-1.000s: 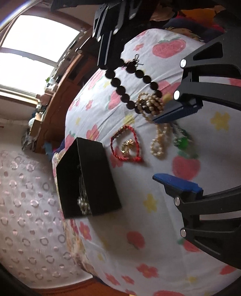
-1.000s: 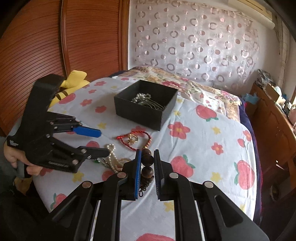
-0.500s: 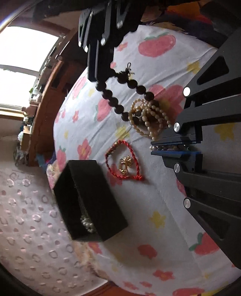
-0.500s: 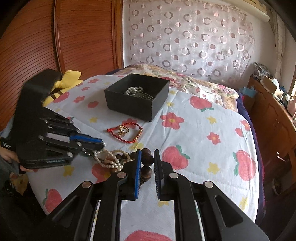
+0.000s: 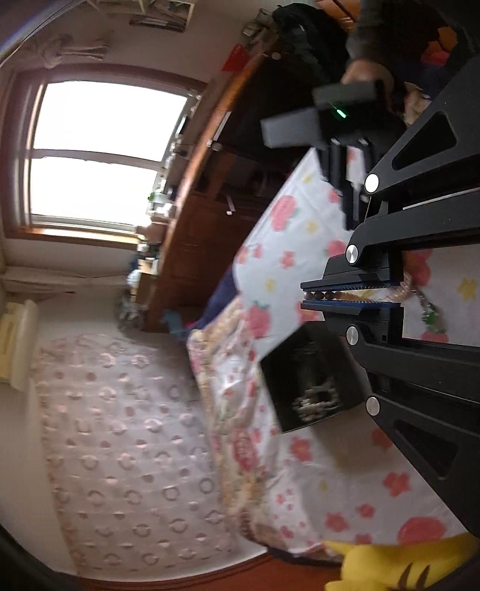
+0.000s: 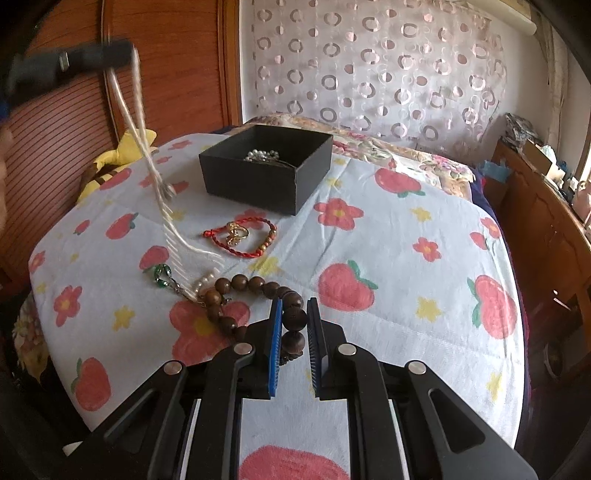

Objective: Organize jewelry
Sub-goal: 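Lift the bead bracelet with the right tool while the left tool grasps and lifts a pearl strand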

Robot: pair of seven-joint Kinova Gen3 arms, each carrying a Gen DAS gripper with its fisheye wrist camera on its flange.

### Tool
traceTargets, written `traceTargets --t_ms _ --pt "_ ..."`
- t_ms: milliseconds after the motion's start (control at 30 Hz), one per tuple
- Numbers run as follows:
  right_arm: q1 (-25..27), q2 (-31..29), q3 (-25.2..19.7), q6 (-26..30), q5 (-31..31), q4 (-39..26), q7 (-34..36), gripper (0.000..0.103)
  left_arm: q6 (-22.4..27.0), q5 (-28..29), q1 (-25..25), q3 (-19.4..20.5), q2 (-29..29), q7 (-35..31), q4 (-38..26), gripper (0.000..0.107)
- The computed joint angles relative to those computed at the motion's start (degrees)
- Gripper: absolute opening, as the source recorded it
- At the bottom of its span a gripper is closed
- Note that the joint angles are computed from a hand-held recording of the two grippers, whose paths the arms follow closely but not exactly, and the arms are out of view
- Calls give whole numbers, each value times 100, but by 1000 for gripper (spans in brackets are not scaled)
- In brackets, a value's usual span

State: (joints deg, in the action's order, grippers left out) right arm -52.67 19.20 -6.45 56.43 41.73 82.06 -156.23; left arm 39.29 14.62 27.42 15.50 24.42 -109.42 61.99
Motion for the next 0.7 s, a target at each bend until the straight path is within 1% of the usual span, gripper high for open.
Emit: traceTargets --t_ms 200,333,467,700 --pt "-87 -110 4 18 270 -9 -128 15 -13 -86 11 -81 -136 97 -164 4" --pt "-125 -121 -40 185 406 -268 90 15 71 -207 29 -195 -70 291 -393 4" --pt "-177 -88 -29 405 512 -585 355 15 131 -183 -54 -176 -20 348 -530 4" --pt "-267 -60 41 666 728 -984 638 15 25 -255 -56 -223 17 486 -674 4"
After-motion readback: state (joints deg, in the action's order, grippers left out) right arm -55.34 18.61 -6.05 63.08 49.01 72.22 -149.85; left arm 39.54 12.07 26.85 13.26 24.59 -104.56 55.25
